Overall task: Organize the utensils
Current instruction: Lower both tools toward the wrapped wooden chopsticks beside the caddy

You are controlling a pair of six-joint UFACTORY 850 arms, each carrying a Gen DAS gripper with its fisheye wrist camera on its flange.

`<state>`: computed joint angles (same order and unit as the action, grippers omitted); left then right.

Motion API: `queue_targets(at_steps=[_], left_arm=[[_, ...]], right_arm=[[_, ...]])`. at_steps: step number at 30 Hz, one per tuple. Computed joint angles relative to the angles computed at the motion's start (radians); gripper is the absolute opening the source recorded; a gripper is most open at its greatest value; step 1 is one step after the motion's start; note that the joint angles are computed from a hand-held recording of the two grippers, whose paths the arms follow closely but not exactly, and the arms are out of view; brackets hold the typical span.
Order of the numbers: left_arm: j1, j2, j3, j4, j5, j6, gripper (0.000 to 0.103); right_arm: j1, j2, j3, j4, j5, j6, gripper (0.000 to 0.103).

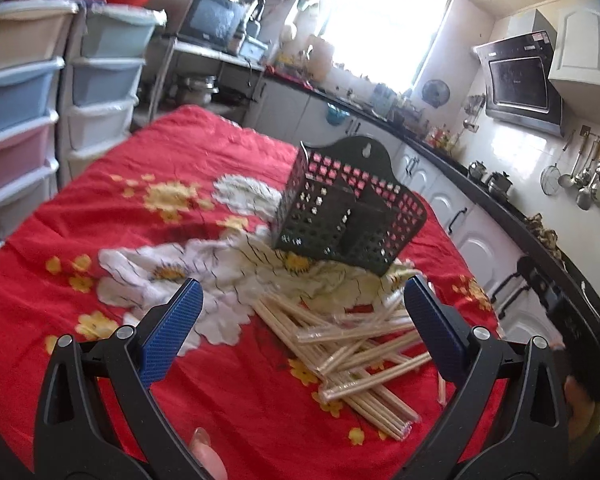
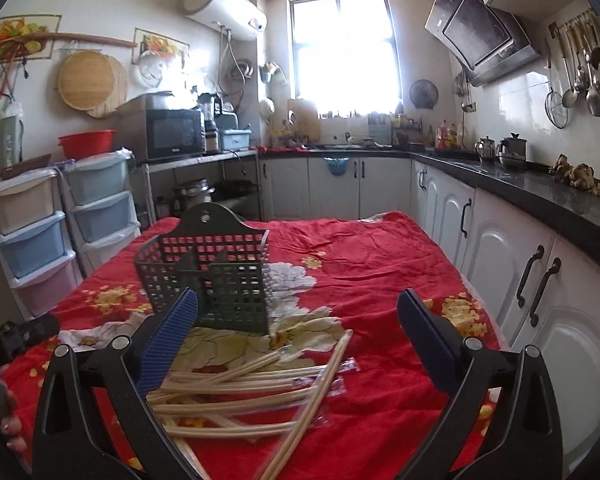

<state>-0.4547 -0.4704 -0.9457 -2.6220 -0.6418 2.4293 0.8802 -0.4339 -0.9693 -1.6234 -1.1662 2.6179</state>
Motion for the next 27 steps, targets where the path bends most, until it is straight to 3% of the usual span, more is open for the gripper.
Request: queue_targets(at_steps=[13,21,27], left_arm=[[0.003,-0.086,-0.095,0.332,0.041,-0.293,0.090],[0.012,-0.149,-0.167,0.553,0.036,-0.545,0.068],[0.021,-0.181,-0.201,0.649,0.010,-0.671,0.061]], right_arm=[[-0.071,0.017,0.013,0.026,0.093,-0.079,0.097],[-0.119,0.018,0.011,0.018,0.197,-0.103,0.097],[-0.151,0.002,-0.004,0.025,0.244,-0.140,0.097]])
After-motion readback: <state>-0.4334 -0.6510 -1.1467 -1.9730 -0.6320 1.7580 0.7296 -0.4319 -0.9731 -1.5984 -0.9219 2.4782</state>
